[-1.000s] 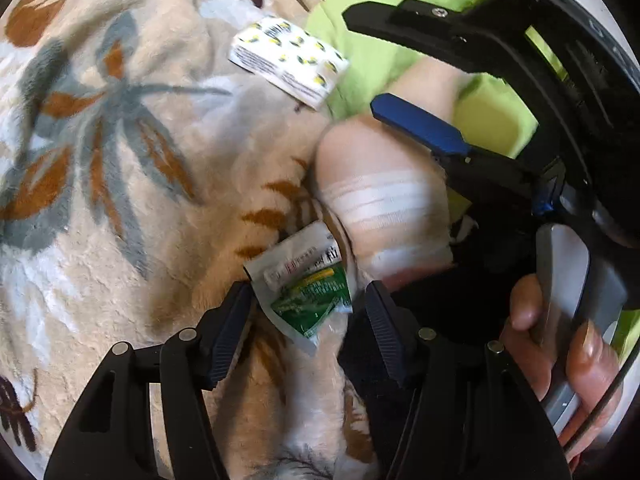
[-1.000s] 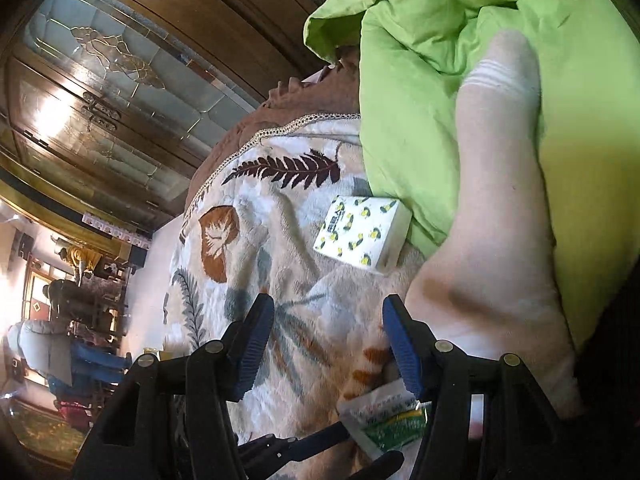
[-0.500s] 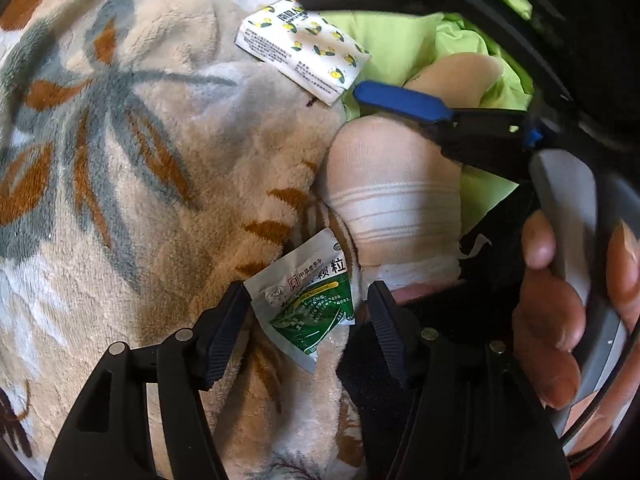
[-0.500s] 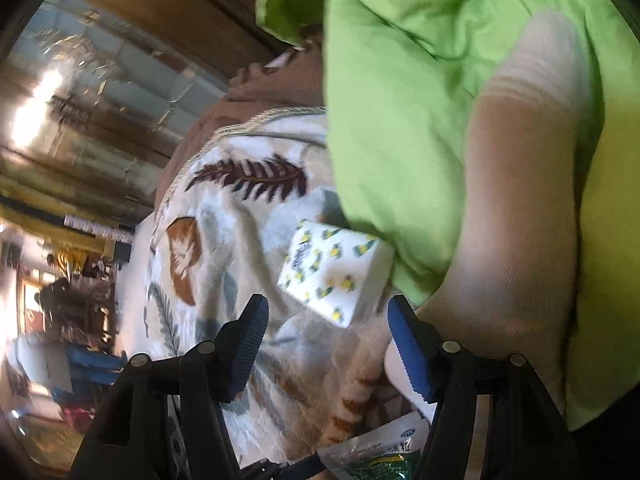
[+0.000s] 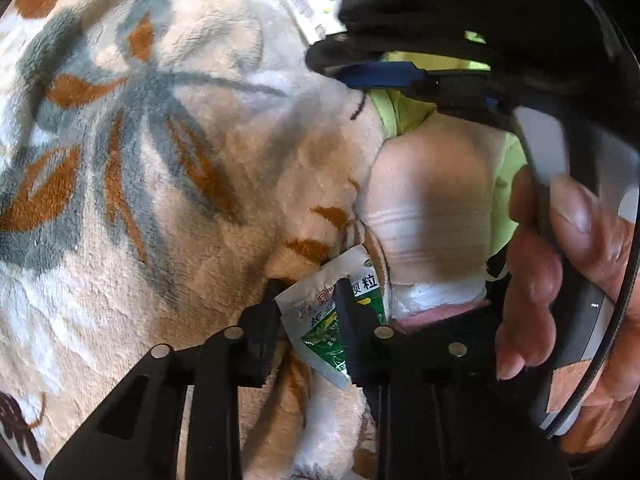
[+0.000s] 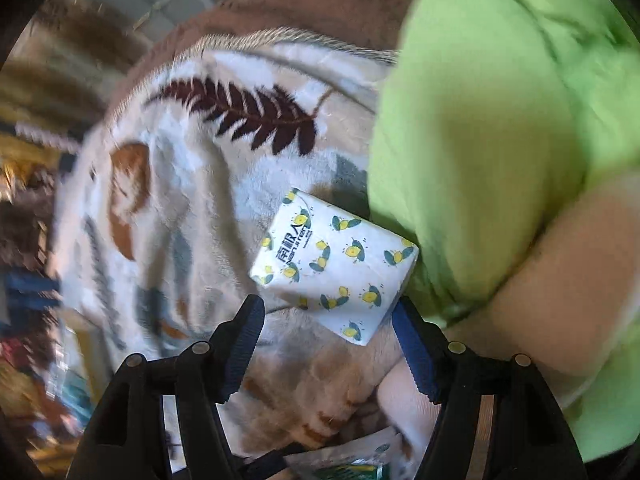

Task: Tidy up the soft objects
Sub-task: 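Grasp the green-printed sachet with the left tool while the right tool grasps the lemon-print tissue pack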

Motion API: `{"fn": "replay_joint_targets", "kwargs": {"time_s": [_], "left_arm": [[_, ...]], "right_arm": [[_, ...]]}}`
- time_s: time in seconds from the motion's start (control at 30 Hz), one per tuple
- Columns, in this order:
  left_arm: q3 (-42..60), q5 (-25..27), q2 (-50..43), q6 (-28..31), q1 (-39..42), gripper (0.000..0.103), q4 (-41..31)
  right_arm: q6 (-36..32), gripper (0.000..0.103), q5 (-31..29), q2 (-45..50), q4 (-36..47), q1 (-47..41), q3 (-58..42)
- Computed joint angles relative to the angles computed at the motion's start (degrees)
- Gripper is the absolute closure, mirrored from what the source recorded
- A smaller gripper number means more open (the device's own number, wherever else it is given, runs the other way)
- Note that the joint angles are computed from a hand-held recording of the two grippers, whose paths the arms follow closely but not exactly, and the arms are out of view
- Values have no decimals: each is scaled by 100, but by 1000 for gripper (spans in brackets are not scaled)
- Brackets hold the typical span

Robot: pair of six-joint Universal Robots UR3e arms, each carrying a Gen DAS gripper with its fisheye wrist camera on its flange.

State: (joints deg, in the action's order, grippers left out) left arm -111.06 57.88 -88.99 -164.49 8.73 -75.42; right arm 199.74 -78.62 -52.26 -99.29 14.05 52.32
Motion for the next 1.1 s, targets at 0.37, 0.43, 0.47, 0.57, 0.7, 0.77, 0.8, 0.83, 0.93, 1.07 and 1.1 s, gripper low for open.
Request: {"fn": "replay_joint_targets", "kwargs": {"time_s": [0.37, 0.43, 0.47, 0.57, 0.7, 0.77, 0.8, 0.83, 0.93, 1.07, 1.1], "left_arm": [[-468, -106, 704, 873, 700, 101, -212], [-542, -112, 894, 1032, 869, 102, -349], [-514, -118, 925, 1103, 943, 102, -429], [-427, -146, 989, 1232, 1109, 102, -673], [-292, -162, 1095, 1614, 1479, 102, -1115], [-184, -147, 1173, 1809, 1681, 103, -1371], [-136, -158, 1206, 1918, 1821, 103, -1506], [-65, -142, 1242, 1991, 1910, 103, -1651], [108, -158, 1359, 2471, 2360, 103, -2195], [398, -4, 1949, 3272, 3097, 103, -3400], [479, -3, 2014, 3540, 3342, 103, -3625]], "right_arm": [[140, 86, -201, -618, -1489, -26, 1260], [187, 89, -144, -996, -1905, -101, 1786], [160, 90, -97, -1082, -2006, -169, 1914], [111, 92, 58, -1382, -2107, -274, 2189], [51, 93, 304, -1714, -2220, -457, 2641], [103, 93, 291, -1890, -2334, -435, 2865], [78, 94, 307, -1936, -2348, -425, 2938], [104, 94, 366, -2029, -2383, -421, 3048], [145, 95, 426, -2299, -2538, -375, 3319], [275, 97, 620, -2726, -2751, -368, 3653], [285, 97, 684, -2826, -2759, -375, 3716]]}}
